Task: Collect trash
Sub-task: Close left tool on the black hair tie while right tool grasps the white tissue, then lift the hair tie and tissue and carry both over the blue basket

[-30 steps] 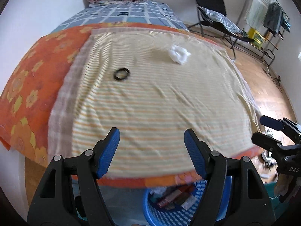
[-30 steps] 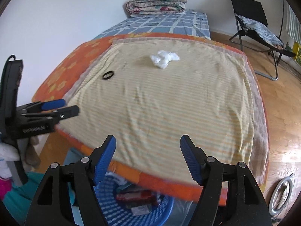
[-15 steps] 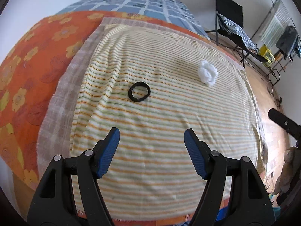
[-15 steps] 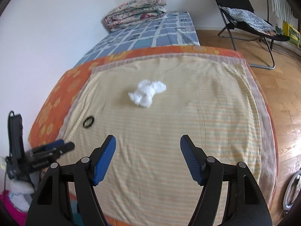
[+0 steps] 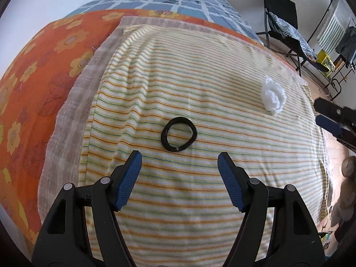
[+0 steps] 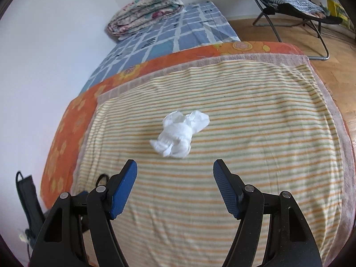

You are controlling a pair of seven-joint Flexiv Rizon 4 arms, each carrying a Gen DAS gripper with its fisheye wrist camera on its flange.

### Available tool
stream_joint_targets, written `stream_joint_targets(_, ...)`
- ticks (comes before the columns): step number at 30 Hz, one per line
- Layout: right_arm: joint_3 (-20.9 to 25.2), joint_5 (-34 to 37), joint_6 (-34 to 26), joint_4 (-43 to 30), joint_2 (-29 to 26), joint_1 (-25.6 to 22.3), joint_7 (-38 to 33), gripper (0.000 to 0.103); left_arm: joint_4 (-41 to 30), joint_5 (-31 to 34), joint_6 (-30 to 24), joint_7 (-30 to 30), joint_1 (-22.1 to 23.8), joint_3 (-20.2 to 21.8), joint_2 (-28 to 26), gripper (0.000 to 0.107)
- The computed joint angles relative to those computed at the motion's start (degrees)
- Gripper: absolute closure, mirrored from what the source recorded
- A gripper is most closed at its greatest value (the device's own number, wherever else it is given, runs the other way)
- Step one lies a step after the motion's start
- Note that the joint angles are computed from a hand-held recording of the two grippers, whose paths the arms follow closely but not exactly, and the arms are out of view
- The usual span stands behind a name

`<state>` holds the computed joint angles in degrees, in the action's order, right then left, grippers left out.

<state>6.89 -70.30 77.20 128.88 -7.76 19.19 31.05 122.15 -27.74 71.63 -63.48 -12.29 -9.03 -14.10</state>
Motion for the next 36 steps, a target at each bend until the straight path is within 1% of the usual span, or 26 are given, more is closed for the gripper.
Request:
stream_joint_targets(2,-0.7,-0.5,0.3,-0.6,-1.1,-0.3,0.5,0.032,-0.7,0.4,0.1,-0.1,0.0,0.0,-0.9,0.035)
stream_joint_targets(3,-1.2,-1.1,0.6,-1.0,-1.8,-0.4,1.2,0.032,-0.9,0.4,0.2,0.0,0.1,-0.1,-1.2,0.038)
stream_joint_targets(7,-2.7,-4.0,2.1,-2.7,-4.0,-0.8,4.5,0.032,-2.2,2.9,1.3,0.5,-0.2,-0.1,-2.6,0.04)
stream_joint_targets(11,-3.4,-4.4,2.0,-4.8,-6.2,-0.3,4.6,0.032,-3.2,6.0,2.1,-0.2,-0.7,0.6,-3.8,0.046)
stream_joint_targets(13,-3.4,-3.3,1.3,-5.9,-7.4,0.2,3.3,0.032,-3.5,7.0,2.8,-0.6,-0.6,0.6,-4.3,0.049)
stream_joint_targets(15,-3.4,-1.7,0.8,-6.6,-8.3,0.8,1.4,0.032,-3.9,7.6,3.3,-1.0,-0.5,0.6,-4.7,0.056)
stream_joint_targets(16,-3.5,-0.7,0.5,-6.9,-8.8,1.2,0.3,0.032,-3.9,7.7,3.6,-1.0,-0.3,0.4,-4.8,0.058)
stream_joint_targets(18,-3.7,1.2,0.4,-7.2,-9.6,1.8,-1.5,0.032,-3.8,7.4,4.5,-0.2,0.5,-0.3,-5.1,0.064)
stream_joint_targets(21,-4.5,3.7,1.0,-7.2,-10.7,2.7,-3.1,0.032,-3.3,6.6,5.5,1.2,1.5,-1.3,-5.2,0.069)
stream_joint_targets(23,-6.5,1.5,3.0,-6.8,-10.9,3.4,-0.2,0.032,-3.2,6.1,5.5,1.6,1.9,-1.6,-5.1,0.072)
stream_joint_targets(25,-8.9,-4.5,4.6,-6.7,-10.8,3.8,6.0,0.032,-3.1,5.6,5.5,1.8,2.1,-1.8,-5.0,0.078)
stream_joint_targets(26,-9.0,-6.6,4.6,-7.0,-10.9,3.5,7.9,0.032,-3.1,5.4,5.5,1.9,2.2,-1.8,-4.9,0.082)
stream_joint_targets(28,-7.9,-7.7,3.6,-7.5,-11.3,2.7,8.1,0.032,-2.8,4.4,5.8,2.6,2.7,-2.4,-4.8,0.087)
stream_joint_targets(29,-7.4,-7.9,3.0,-7.8,-11.4,2.5,7.9,0.032,-2.8,4.3,5.8,2.6,2.6,-2.3,-4.8,0.092)
stream_joint_targets(32,-6.6,-10.9,2.9,-8.7,-11.9,1.7,7.2,0.032,-2.7,3.9,5.9,2.8,2.6,-2.3,-4.7,0.094)
stream_joint_targets(34,-5.5,-9.8,1.9,-9.1,-12.2,1.4,4.1,0.033,-2.8,4.3,6.1,3.0,2.5,-2.0,-4.8,0.096)
stream_joint_targets(35,-5.2,-9.2,1.4,-9.1,-12.2,1.4,3.1,0.038,-2.8,4.2,6.2,3.1,2.5,-2.1,-4.8,0.097)
stream_joint_targets(36,-4.8,-8.1,0.8,-9.1,-12.3,1.6,1.7,0.054,-2.6,4.1,6.3,3.2,2.5,-2.2,-4.6,0.098)
